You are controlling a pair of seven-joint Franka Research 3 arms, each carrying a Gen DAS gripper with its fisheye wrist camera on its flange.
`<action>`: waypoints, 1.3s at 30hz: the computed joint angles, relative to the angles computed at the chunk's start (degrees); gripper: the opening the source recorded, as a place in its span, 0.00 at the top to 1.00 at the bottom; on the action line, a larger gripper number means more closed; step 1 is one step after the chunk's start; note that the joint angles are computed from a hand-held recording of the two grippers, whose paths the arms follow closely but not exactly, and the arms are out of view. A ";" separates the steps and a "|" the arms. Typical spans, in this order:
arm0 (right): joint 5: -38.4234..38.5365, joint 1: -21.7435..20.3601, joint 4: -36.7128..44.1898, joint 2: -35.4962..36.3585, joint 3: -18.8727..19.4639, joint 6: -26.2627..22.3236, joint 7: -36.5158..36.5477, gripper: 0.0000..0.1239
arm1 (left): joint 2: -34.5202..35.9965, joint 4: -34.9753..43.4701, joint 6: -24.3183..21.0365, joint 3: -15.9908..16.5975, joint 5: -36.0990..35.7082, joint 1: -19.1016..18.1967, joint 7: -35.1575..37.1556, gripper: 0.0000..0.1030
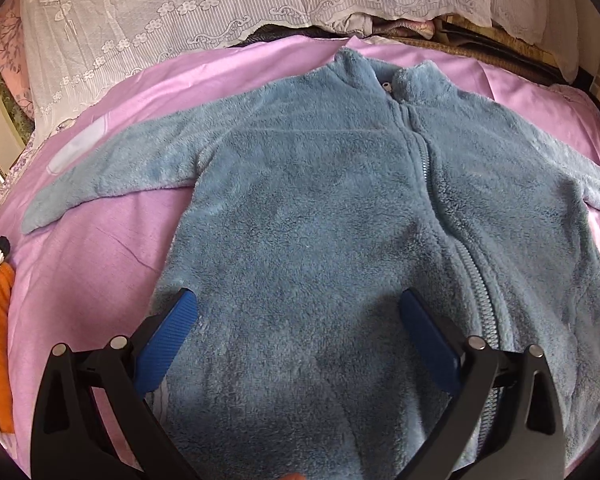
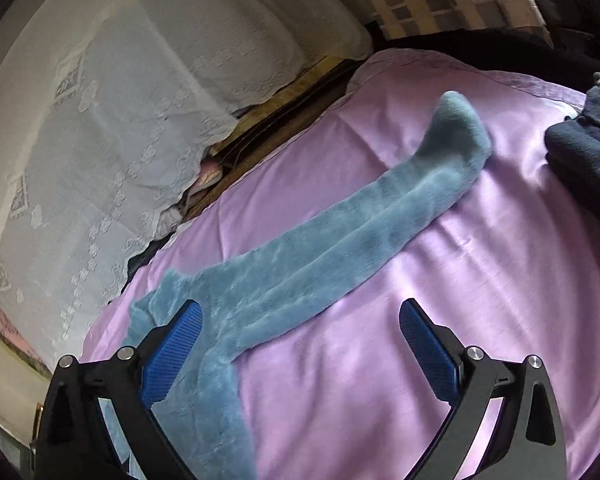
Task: Fold small clothes
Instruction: 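Move the open right gripper to the cuff of the outstretched sleeve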
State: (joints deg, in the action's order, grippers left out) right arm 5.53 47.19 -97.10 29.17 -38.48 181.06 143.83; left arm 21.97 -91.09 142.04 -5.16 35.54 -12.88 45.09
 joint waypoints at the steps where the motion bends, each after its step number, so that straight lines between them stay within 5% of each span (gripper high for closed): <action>1: -2.78 -2.83 -0.83 -0.94 2.17 0.96 2.92 0.22 | -0.01 -0.07 0.14 -0.03 -0.12 0.08 0.03 0.04; 6: 15.83 -24.67 0.92 -1.51 25.84 1.79 -14.57 0.26 | 0.55 0.33 -0.32 0.21 0.51 -0.28 0.02 0.04; 8: 9.35 -28.76 2.72 -0.43 28.88 0.93 -10.31 0.26 | 0.70 0.54 -0.54 0.40 1.16 -0.53 -0.20 0.04; 13: 9.65 -36.53 17.63 7.06 36.25 -7.75 -20.05 0.26 | 1.35 1.25 -0.67 0.48 1.55 -0.65 -0.38 0.04; 16: 16.77 -34.79 16.65 7.98 33.86 1.96 -22.38 0.26 | 1.39 1.16 -0.25 0.39 1.13 -0.42 -0.24 0.04; 17: 18.11 -31.40 13.94 7.18 29.53 7.97 -20.85 0.26 | 1.42 1.19 -0.22 0.37 0.99 -0.39 -0.15 0.04; 18: 22.71 -27.10 12.72 6.81 24.53 10.78 -23.33 0.26 | 1.38 1.12 -0.21 0.39 0.98 -0.41 -0.16 0.04; 20: 19.94 -22.12 9.80 5.37 17.46 13.92 -20.94 0.26 | 1.44 1.28 -0.39 0.48 1.16 -0.56 -0.20 0.04; 22: 18.76 -20.69 8.99 4.17 15.44 10.89 -20.76 0.26 | 1.44 1.28 -0.42 0.52 1.24 -0.60 -0.24 0.04; 24: 17.53 -14.57 8.47 4.55 7.03 2.28 -16.84 0.26 | 1.44 1.23 -0.35 0.50 1.17 -0.57 -0.27 0.04; 26: 20.87 -11.10 8.29 5.29 3.03 -2.85 -17.82 0.29 | 1.42 1.21 -0.35 0.44 0.99 -0.53 -0.23 0.04; 31: 19.25 -15.85 8.59 4.27 8.24 -7.00 -15.82 0.40 | 1.36 1.12 -0.30 0.45 0.97 -0.52 -0.26 0.04; 37: 16.98 -25.77 17.80 9.06 17.65 -8.06 -15.66 0.40 | 1.39 1.05 -0.16 0.57 1.32 -0.58 -0.45 0.04; 39: 17.48 -27.88 19.53 10.08 20.65 -5.10 -18.66 0.43 | 1.42 1.07 -0.15 0.56 1.32 -0.58 -0.46 0.04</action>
